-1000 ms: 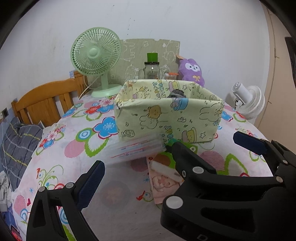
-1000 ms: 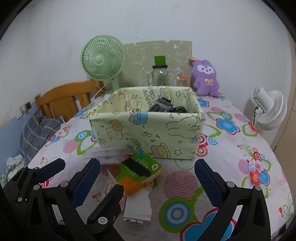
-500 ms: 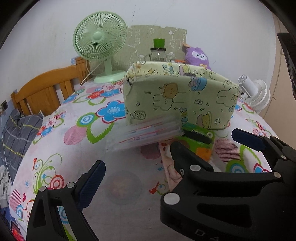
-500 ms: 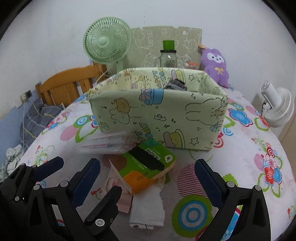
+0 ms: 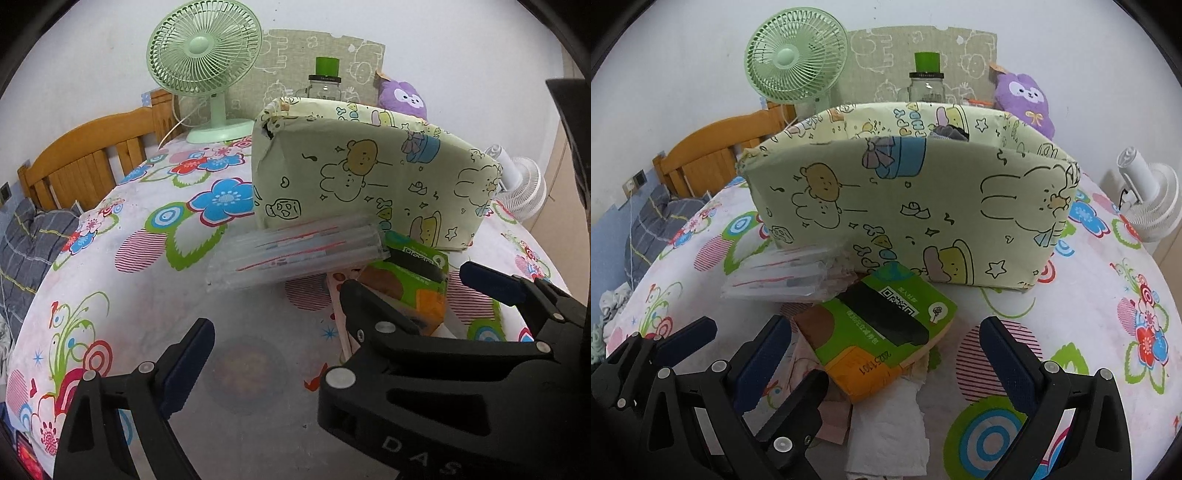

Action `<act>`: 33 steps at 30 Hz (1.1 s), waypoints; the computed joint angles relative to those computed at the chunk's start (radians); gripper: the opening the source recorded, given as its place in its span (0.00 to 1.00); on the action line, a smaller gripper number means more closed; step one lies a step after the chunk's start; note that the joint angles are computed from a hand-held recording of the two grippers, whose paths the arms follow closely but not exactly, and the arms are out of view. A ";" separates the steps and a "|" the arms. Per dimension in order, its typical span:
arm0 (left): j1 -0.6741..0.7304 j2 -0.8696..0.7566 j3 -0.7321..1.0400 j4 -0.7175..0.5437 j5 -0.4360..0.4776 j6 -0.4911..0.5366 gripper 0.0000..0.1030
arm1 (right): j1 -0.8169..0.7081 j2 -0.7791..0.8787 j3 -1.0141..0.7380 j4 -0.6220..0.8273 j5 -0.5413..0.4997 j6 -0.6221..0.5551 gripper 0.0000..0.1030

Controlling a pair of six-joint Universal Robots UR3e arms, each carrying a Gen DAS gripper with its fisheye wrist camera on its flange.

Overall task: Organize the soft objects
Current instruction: 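Close right gripper on the green-and-orange tissue box, then lower left tool onto pink tissue pack and close its gripper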

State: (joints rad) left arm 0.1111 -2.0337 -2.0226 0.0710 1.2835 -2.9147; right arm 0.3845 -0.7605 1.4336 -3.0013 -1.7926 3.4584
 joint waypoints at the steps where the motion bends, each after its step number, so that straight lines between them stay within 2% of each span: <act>1: -0.001 -0.002 0.003 -0.001 0.000 0.000 0.90 | -0.003 0.001 -0.001 0.005 0.007 0.003 0.98; 3: -0.004 -0.001 0.004 -0.004 0.005 -0.001 0.90 | -0.013 -0.003 0.003 0.010 0.027 0.000 0.89; 5: -0.008 -0.002 0.006 -0.002 0.010 0.000 0.90 | -0.013 -0.005 0.005 0.011 0.029 -0.002 0.86; 15: -0.048 0.004 0.012 -0.009 0.011 -0.007 0.90 | -0.030 -0.066 0.119 -0.062 0.011 0.001 0.83; 20: -0.083 -0.014 0.037 -0.004 0.043 -0.023 0.90 | -0.044 -0.096 0.179 -0.099 0.001 0.005 0.83; 27: -0.119 -0.048 0.107 -0.070 0.092 -0.063 0.75 | -0.073 -0.125 0.241 -0.134 0.007 0.016 0.83; 33: -0.144 -0.068 0.138 -0.074 0.126 -0.081 0.69 | -0.098 -0.135 0.269 -0.149 0.024 0.026 0.83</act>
